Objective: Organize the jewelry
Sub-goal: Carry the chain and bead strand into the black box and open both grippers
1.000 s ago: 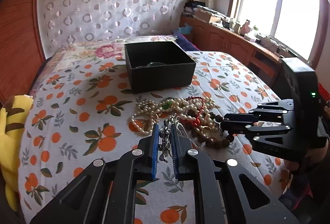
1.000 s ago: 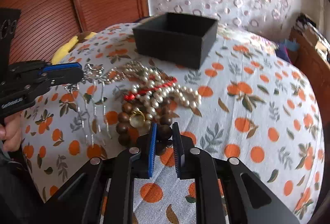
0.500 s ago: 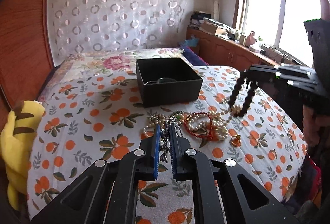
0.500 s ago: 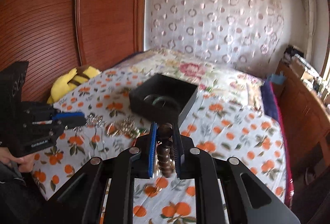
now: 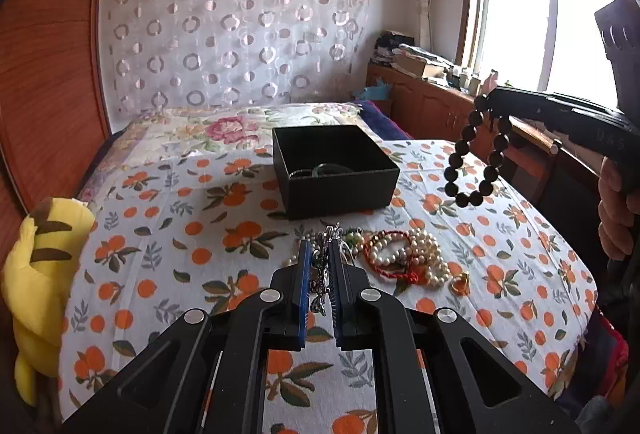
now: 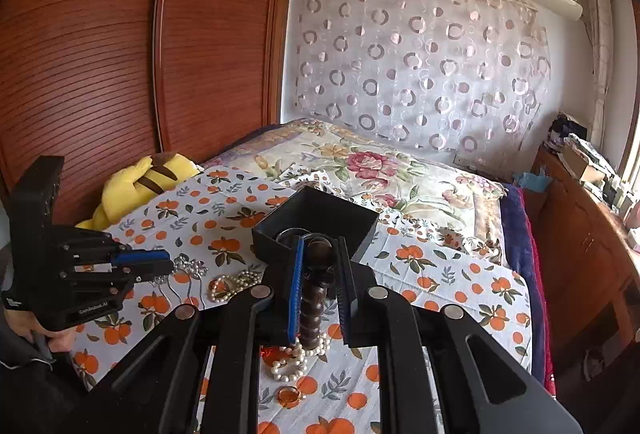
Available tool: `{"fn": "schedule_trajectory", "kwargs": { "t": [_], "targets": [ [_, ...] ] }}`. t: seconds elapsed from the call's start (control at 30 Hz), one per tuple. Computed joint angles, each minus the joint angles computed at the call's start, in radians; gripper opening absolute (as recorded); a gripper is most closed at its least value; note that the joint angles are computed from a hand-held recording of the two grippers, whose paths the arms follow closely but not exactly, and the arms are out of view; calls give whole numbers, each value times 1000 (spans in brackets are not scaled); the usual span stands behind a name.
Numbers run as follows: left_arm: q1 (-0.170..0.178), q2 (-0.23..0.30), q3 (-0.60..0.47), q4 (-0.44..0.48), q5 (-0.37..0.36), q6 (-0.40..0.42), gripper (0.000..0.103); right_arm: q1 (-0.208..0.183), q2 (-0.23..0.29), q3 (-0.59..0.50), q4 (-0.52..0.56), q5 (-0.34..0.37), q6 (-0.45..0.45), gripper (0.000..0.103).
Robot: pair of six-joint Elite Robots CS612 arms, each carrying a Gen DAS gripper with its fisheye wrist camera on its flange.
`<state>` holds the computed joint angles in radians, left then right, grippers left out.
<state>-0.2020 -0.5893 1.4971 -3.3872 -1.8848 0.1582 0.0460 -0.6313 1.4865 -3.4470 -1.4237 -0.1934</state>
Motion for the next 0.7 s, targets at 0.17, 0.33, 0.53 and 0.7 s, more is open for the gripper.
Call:
{"fn": "schedule_trajectory", "kwargs": {
  "t": [0.17,0.33,0.53,0.7],
  "targets": [
    [-3,2,-18,-18,10,-3,8,0,12,-24,29,-9,-7,17],
    [-6,8,-52,-33,20,-17,8,0,31,-68,59,-15,-14,16],
    [-8,26,-114,-10,29,-27,8,1,60,-139,93,-26,-20,16],
    [-12,47,-173,21,42,-29,8,-4,94,-220,141,-10,-15,17]
  ]
}}
